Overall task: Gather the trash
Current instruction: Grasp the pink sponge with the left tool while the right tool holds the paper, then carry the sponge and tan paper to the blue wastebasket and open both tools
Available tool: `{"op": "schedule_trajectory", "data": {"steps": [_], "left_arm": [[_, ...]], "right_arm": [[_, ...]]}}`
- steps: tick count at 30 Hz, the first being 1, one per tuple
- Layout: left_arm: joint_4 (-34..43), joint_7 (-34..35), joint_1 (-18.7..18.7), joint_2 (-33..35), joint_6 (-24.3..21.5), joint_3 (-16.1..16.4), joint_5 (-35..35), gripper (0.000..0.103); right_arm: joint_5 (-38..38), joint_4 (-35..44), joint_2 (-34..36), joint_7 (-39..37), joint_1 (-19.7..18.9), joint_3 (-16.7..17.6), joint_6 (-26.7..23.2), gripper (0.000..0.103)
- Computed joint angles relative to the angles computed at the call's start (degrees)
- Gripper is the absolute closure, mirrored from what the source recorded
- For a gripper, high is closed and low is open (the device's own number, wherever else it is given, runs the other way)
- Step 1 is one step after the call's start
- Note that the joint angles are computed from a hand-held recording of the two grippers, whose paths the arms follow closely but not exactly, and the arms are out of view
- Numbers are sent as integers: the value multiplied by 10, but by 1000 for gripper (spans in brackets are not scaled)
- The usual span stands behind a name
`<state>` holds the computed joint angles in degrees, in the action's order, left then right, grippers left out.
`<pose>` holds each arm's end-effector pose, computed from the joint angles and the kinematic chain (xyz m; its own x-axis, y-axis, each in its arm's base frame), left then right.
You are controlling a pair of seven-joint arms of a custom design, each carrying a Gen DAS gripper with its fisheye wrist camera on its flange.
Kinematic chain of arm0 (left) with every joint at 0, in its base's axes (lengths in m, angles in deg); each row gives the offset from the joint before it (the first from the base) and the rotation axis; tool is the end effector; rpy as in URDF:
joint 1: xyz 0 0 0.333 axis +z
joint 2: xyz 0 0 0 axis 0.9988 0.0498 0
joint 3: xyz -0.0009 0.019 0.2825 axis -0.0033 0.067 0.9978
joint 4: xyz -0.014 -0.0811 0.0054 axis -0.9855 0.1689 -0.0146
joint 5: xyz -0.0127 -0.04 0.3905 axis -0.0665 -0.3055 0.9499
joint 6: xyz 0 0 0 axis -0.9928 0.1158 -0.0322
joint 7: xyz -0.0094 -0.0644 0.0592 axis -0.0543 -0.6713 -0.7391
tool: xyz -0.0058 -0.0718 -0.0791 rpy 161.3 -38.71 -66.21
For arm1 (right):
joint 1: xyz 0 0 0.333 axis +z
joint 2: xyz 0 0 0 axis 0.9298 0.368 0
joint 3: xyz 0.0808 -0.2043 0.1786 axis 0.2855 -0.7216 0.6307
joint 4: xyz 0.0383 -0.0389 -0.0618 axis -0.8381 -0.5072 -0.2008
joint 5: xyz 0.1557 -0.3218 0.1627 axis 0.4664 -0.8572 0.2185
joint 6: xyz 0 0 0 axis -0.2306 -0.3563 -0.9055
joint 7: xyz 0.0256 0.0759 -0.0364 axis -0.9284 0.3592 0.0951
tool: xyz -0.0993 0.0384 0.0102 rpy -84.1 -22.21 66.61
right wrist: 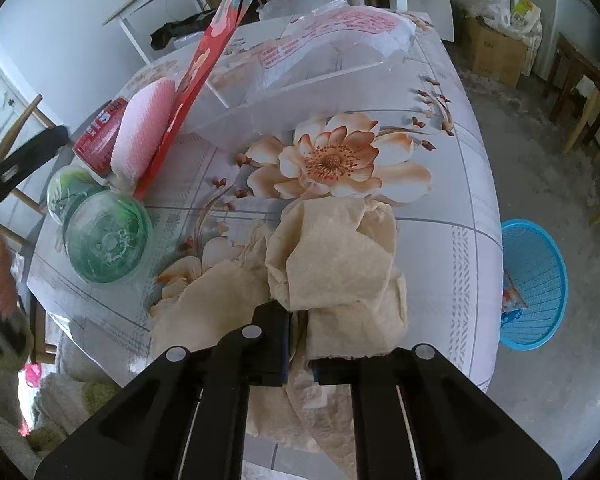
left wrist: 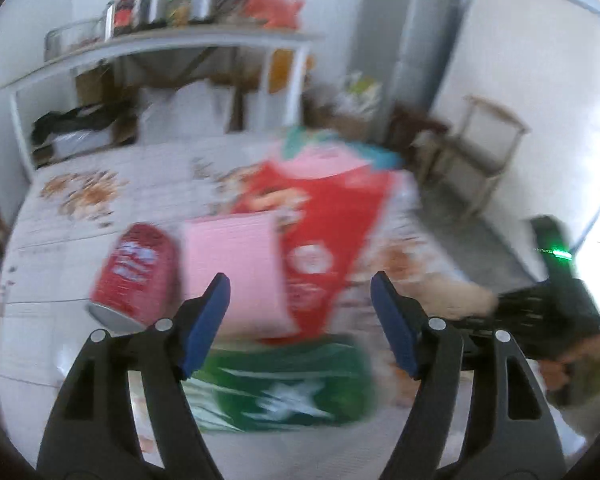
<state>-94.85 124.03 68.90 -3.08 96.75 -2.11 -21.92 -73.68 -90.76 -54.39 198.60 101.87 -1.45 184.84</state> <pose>0.4864 -0.3073 0.5592 -0.5369 -0.8296 0.1533 -0.6268 0.2707 -0.7306 0.3910 0.4222 0.4792 -0.0067 -0.9746 -0.2238 -0.8888 0.1084 -0.4454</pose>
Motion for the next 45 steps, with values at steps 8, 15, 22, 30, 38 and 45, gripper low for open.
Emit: {"op": "schedule_trajectory", "data": {"steps": [8, 15, 22, 30, 38, 45], "left_arm": [[126, -54, 24, 97, -135, 7, 72, 24], [205, -92, 20, 155, -199, 15, 112, 24], [254, -115, 13, 196, -236, 17, 131, 24], [291, -130, 5, 223, -266, 19, 147, 24], [260, -113, 6, 199, -235, 17, 143, 28], [189, -119, 11, 124, -145, 12, 129, 28]], "right_arm": [[9, -21, -10, 0, -3, -3, 34, 95], [20, -39, -20, -6, -6, -4, 55, 95], [24, -44, -22, -7, -8, -4, 63, 95], [31, -49, -25, -12, -9, -4, 70, 95], [44, -67, -38, -7, -10, -6, 92, 95], [0, -151, -122, 77, -41, 5, 171, 95]]}}
